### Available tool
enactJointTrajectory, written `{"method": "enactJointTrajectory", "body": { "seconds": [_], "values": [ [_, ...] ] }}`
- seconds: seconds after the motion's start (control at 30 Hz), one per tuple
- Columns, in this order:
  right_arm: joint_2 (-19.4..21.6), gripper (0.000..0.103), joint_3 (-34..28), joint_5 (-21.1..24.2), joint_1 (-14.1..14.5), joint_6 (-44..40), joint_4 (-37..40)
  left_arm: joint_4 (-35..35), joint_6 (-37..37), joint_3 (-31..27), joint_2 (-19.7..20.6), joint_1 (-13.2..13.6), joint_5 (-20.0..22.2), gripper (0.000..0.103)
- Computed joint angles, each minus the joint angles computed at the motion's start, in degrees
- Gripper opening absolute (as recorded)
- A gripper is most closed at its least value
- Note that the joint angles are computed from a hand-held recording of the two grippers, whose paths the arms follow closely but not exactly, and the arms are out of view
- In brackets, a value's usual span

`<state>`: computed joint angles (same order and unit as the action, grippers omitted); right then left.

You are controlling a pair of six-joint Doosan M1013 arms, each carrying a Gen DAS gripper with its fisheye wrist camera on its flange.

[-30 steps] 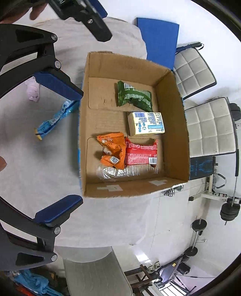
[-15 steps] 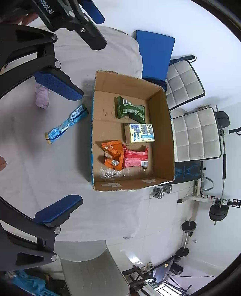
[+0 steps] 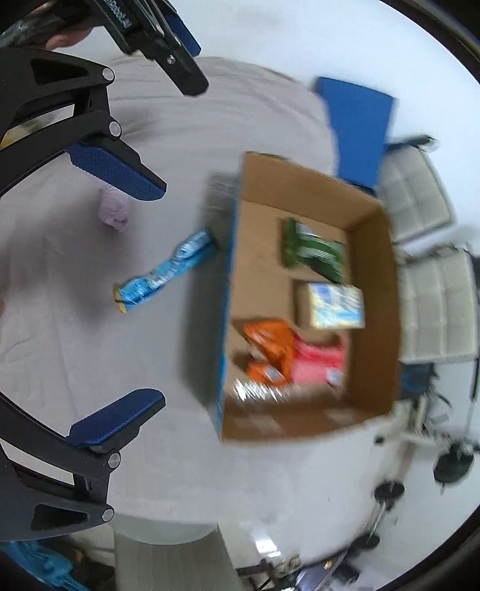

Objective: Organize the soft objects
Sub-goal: 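Grasp the lilac sock with the left tool while the right tool grasps the blue wrapper, then carry the sock and blue wrapper into the box and open both tools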

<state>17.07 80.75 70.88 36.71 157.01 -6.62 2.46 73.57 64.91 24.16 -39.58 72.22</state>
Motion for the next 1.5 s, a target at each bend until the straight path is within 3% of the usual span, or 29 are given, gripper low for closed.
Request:
{"method": "enactJointTrajectory", "body": {
  "seconds": [0.17,0.27,0.37,0.47,0.5,0.63,0.83,0.9,1.0,1.13,1.23,1.37,1.5],
  "values": [
    [5.2,0.103,-0.9,1.0,-0.8,-7.8,5.6,-3.0,-3.9,5.3,-0.1,2.9,3.5,0.098],
    [7.9,0.095,-1.1,1.3,-1.2,-9.5,7.5,-10.5,-7.3,8.6,0.1,5.6,5.8,0.098],
    [10.1,0.081,-1.2,1.7,-1.7,-10.1,9.0,-20.6,-11.0,13.4,-0.6,8.0,5.4,0.098],
    [11.1,0.058,-0.6,0.9,-2.2,-9.9,11.2,-26.5,-13.3,16.2,-0.6,8.9,4.7,0.098],
    [11.3,0.040,-0.4,0.9,-2.2,-9.6,11.4,-27.1,-13.9,16.6,-0.6,8.8,4.3,0.098],
    [10.4,0.027,0.9,0.1,-1.6,-7.8,12.4,-31.8,-14.8,17.7,0.6,8.7,3.4,0.098],
    [7.7,0.024,4.5,-1.3,-0.8,-4.7,14.9,-33.0,-18.6,17.5,3.1,8.4,2.6,0.094],
    [6.4,0.024,6.6,-3.4,-0.6,-3.4,16.2,-30.8,-18.9,16.4,3.9,7.8,2.7,0.071],
    [4.7,0.024,9.5,-5.7,-0.7,-3.0,19.8,-24.0,-15.3,13.0,5.6,5.7,4.7,0.062],
    [3.0,0.024,12.6,-9.8,-1.1,-6.9,26.6,-11.4,-5.4,7.2,8.1,0.9,8.1,0.061],
    [2.5,0.026,12.9,-10.5,-0.9,-5.6,24.8,-5.3,2.7,3.6,10.6,-2.3,11.1,0.061],
    [1.8,0.045,13.9,-12.2,-1.2,-1.8,22.1,-5.3,2.1,1.1,12.4,-2.7,12.9,0.062],
    [2.7,0.047,13.7,-13.8,-2.2,-2.5,23.4,-5.3,1.1,1.6,12.1,-2.2,12.0,0.062]
  ]
}}
